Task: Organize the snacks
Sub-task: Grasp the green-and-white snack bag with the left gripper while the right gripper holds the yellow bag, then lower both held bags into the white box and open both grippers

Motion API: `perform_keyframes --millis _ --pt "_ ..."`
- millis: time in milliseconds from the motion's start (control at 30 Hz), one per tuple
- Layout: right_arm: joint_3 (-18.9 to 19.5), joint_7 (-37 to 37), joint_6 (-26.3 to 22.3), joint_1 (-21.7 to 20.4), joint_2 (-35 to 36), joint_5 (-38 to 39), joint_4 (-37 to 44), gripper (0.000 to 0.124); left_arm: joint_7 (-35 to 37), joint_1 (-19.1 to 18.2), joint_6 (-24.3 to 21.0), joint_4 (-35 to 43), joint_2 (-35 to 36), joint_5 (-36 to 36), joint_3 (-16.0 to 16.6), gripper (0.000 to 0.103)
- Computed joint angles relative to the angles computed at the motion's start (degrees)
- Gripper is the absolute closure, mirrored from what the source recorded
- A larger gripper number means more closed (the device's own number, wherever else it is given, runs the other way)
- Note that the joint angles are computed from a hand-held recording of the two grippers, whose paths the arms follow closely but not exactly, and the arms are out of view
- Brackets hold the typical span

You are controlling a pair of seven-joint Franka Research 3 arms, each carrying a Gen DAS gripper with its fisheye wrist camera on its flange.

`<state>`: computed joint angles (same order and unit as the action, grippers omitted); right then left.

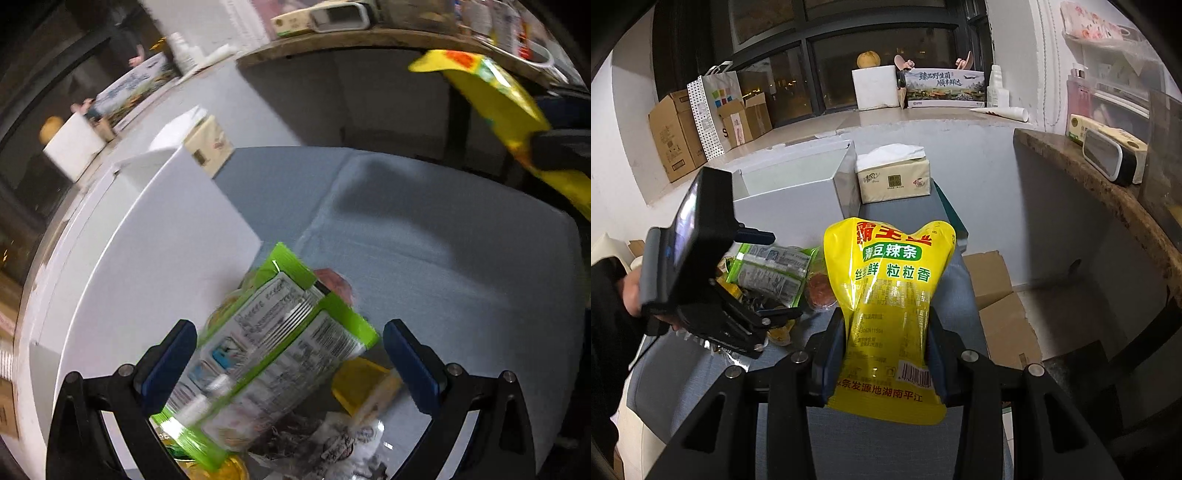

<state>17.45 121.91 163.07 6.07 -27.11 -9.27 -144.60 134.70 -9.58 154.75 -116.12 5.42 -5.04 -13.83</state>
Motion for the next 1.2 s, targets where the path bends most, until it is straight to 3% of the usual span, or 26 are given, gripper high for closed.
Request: perform_keyframes --millis 133,233,467,633,767,833,867,1000,1200 --pt "-0.38 -0.5 0.0 0.62 0.04 0.38 0.01 0.08 8.88 1.25 -3.8 0.29 -1.57 -6.33 -0.5 0.0" --pt "-0.77 -1.18 0.04 1.0 0.44 0.69 0.23 0.08 11.47 1.53 -6.1 1.46 -1.88 -8.67 0.48 0.0" --pt "-1.14 -1.9 -0.1 1.4 0.71 1.44 0.22 0.08 14.97 2.9 -16.48 8.26 1.56 -8.94 1.28 0.0" --pt "-0.63 -0.91 -0.74 0.8 0.6 1.18 0.18 0.08 17.7 3.79 -21.01 11.54 3.86 -8.27 1.22 0.0" --pt "-0.3 -0.25 -1.45 0.66 0.9 0.59 0.47 0.08 17.06 3.46 -20.11 10.94 4.96 -2.53 1.45 0.005" --pt "-0.25 -0.05 -1.69 0.8 1.21 0.25 0.72 0.08 16.4 3.29 -17.01 9.17 4.94 -0.39 1.43 0.006" --pt "-0.18 0.12 -1.74 0.87 1.35 0.08 0.81 0.08 16.83 3.64 -16.91 9.05 4.96 -1.27 1.13 0.014" --pt "0.1 0.85 -2.05 1.33 1.9 -0.64 1.18 0.08 16.58 3.92 -13.9 7.17 4.02 -1.91 0.76 0.024" --pt "0.04 1.63 -1.68 2.11 2.18 -1.24 1.26 0.08 18.35 4.36 -9.5 1.31 -1.16 -6.61 0.97 0.026"
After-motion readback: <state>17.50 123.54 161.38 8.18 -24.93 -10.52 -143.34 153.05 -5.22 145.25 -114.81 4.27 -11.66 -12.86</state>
